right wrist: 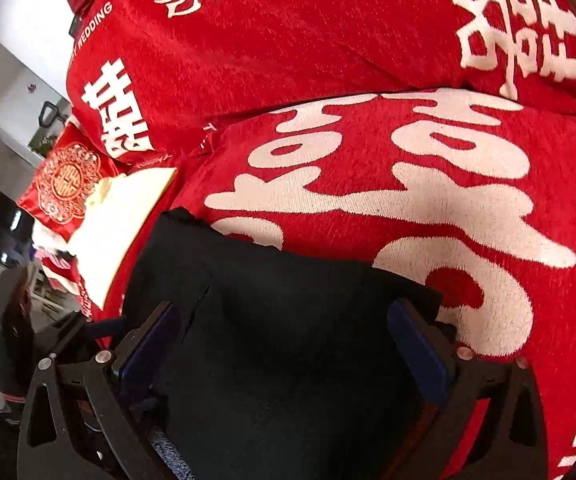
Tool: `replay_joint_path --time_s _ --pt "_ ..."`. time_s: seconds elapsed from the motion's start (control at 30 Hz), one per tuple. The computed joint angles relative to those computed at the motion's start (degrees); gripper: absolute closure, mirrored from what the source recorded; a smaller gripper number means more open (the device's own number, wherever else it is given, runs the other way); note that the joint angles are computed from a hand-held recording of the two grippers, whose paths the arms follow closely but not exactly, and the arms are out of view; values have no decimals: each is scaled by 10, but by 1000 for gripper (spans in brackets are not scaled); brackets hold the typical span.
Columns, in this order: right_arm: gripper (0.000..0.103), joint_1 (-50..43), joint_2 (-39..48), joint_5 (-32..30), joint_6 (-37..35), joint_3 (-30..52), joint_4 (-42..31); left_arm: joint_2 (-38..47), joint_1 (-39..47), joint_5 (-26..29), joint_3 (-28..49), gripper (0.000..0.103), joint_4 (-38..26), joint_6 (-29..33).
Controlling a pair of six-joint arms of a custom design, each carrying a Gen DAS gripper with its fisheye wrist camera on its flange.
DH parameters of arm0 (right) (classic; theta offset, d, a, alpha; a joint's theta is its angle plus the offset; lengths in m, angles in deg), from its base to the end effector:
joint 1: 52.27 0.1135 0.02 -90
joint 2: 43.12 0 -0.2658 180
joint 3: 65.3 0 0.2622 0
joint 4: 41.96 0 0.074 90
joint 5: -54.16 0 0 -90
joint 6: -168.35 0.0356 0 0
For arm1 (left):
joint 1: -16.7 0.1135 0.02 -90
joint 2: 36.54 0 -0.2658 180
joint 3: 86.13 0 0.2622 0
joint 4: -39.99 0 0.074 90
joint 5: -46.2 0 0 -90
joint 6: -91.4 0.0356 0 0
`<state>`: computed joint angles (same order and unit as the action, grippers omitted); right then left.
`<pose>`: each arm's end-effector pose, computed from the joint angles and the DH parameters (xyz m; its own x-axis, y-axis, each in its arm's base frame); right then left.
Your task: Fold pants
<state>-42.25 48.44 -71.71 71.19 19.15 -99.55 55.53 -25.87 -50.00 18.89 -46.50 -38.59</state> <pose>0.3227 0.0782 0.2538 -0.8350 -0.2501 -0.4901 -0.4955 0.7289 0.4723 0.2354 -0.2110 0.3330 -0.9588 0.0132 -0.2836 0.0441 0.9937 -0.1027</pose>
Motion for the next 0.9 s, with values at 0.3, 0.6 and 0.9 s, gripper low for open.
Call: replay_joint_path --time_s 0.3,0.6,0.9 --pt "0 24 -5 34 33 40 -1 3 -10 -17 -2 0 0 1" --pt "0 42 -157 71 57 -60 -1 -55 -25 -21 -17 0 -41 -5" --pt "0 125 -420 166 122 -281 -1 -80 -16 -2 -103 0 -15 -2"
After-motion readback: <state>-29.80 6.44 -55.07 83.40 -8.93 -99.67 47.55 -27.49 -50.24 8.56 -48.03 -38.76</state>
